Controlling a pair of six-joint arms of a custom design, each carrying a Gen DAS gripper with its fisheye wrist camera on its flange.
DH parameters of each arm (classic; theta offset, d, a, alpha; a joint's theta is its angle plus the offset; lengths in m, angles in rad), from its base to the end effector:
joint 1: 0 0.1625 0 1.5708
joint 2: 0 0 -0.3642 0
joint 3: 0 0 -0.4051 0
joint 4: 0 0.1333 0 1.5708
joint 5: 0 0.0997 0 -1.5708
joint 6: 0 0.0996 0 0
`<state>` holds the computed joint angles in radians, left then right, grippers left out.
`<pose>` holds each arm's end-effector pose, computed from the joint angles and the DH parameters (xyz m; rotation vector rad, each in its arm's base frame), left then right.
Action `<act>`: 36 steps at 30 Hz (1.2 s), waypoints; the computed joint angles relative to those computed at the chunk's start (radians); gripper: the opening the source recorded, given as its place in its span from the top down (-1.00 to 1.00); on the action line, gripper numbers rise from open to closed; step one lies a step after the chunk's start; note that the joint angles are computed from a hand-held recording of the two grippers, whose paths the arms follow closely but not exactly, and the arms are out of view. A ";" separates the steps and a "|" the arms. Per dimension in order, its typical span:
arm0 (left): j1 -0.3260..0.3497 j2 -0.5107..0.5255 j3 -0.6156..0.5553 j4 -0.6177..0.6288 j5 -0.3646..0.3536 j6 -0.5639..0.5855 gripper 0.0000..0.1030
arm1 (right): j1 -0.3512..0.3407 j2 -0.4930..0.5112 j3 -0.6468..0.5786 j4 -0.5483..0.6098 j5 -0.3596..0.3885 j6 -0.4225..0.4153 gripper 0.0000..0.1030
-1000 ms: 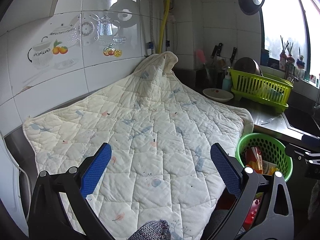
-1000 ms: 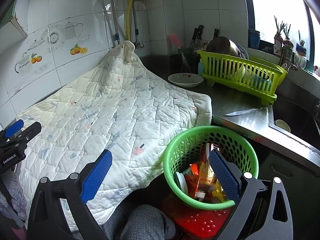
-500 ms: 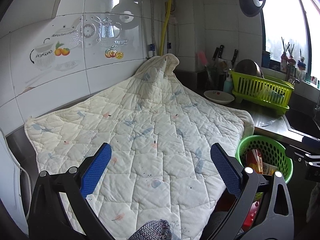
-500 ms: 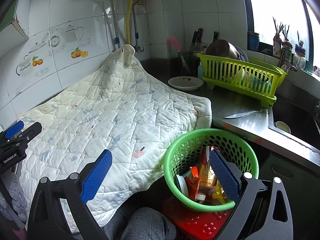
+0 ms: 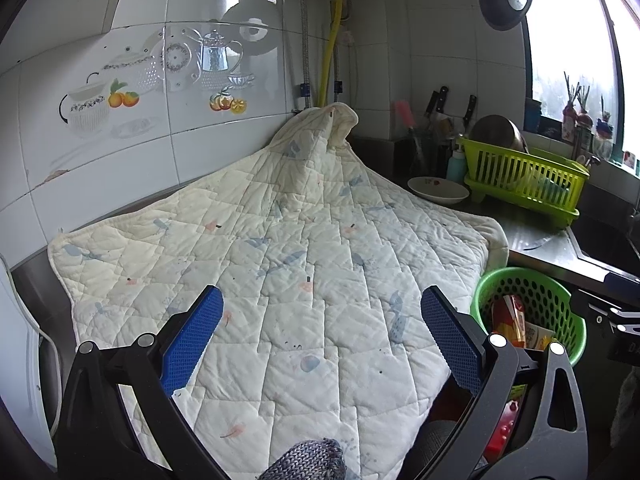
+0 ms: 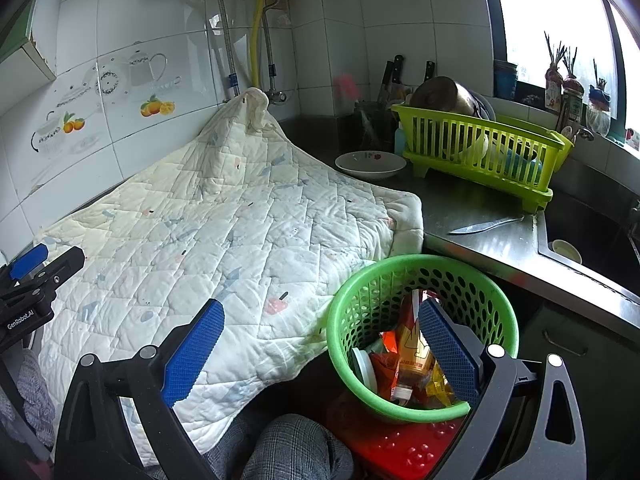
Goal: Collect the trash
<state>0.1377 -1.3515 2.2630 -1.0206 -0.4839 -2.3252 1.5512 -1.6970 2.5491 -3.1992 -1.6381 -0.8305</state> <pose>-0.2590 -0.2595 0.0936 0.0910 1.8082 -1.3495 0.1195 -0.3641 0.2178 0.9957 -2.4106 0.9353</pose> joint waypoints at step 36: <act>-0.002 0.012 -0.010 0.017 0.000 -0.022 -0.90 | 0.002 0.006 0.007 -0.007 0.004 -0.002 -0.83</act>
